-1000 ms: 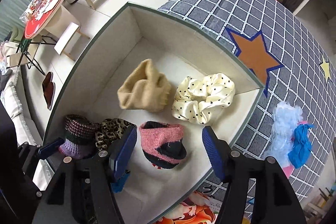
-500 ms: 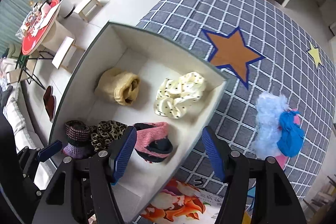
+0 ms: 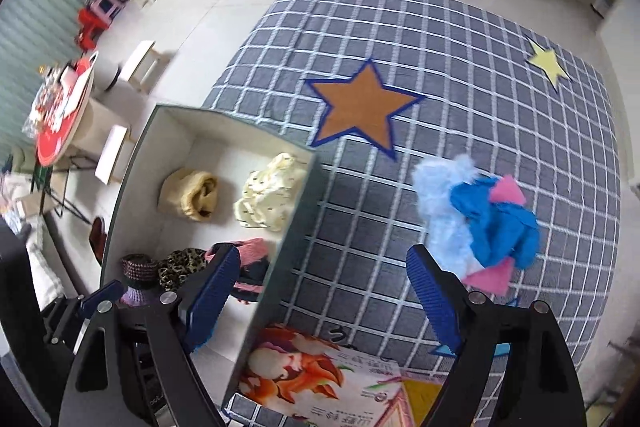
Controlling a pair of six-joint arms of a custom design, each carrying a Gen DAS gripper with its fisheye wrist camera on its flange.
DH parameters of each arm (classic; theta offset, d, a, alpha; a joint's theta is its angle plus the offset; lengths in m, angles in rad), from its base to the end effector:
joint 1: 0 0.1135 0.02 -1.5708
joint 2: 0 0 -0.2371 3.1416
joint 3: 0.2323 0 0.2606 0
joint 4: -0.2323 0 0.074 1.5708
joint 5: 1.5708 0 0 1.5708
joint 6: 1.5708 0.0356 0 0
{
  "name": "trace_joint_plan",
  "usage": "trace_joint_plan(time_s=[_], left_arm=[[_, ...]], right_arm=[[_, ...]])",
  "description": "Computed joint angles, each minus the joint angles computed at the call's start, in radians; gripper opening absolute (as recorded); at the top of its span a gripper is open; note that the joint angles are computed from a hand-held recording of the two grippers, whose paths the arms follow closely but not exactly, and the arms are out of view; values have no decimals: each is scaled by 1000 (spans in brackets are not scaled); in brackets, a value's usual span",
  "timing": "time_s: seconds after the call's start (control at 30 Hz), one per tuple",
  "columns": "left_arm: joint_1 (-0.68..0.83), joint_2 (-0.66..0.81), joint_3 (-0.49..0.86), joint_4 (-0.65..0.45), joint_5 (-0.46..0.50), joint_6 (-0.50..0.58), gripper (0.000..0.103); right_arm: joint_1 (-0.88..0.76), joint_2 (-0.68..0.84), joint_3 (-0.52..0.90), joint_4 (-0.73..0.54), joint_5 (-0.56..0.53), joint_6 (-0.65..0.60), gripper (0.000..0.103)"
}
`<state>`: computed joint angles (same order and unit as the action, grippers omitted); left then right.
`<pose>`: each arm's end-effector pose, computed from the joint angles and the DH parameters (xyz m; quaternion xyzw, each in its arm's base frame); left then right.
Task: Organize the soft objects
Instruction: 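Move both open tools back over the rug toward the blue cloth pile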
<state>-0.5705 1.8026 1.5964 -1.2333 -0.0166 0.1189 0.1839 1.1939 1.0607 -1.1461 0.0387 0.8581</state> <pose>0.2943 -0.1882 0.2424 0.3367 0.9393 -0.0066 0.0658 0.2200 0.0395 0.2548 0.3298 0.9326 0.0557 0.1355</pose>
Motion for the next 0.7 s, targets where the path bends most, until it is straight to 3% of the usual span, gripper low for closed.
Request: trace_joint_plan(time_s=[0.43, 0.7], left_arm=[[-176, 58, 131, -60, 54, -48, 80], [-280, 145, 202, -77, 37, -108, 80]], right_arm=[[-350, -334, -175, -144, -122, -104, 86], [-800, -423, -293, -223, -301, -390, 86]])
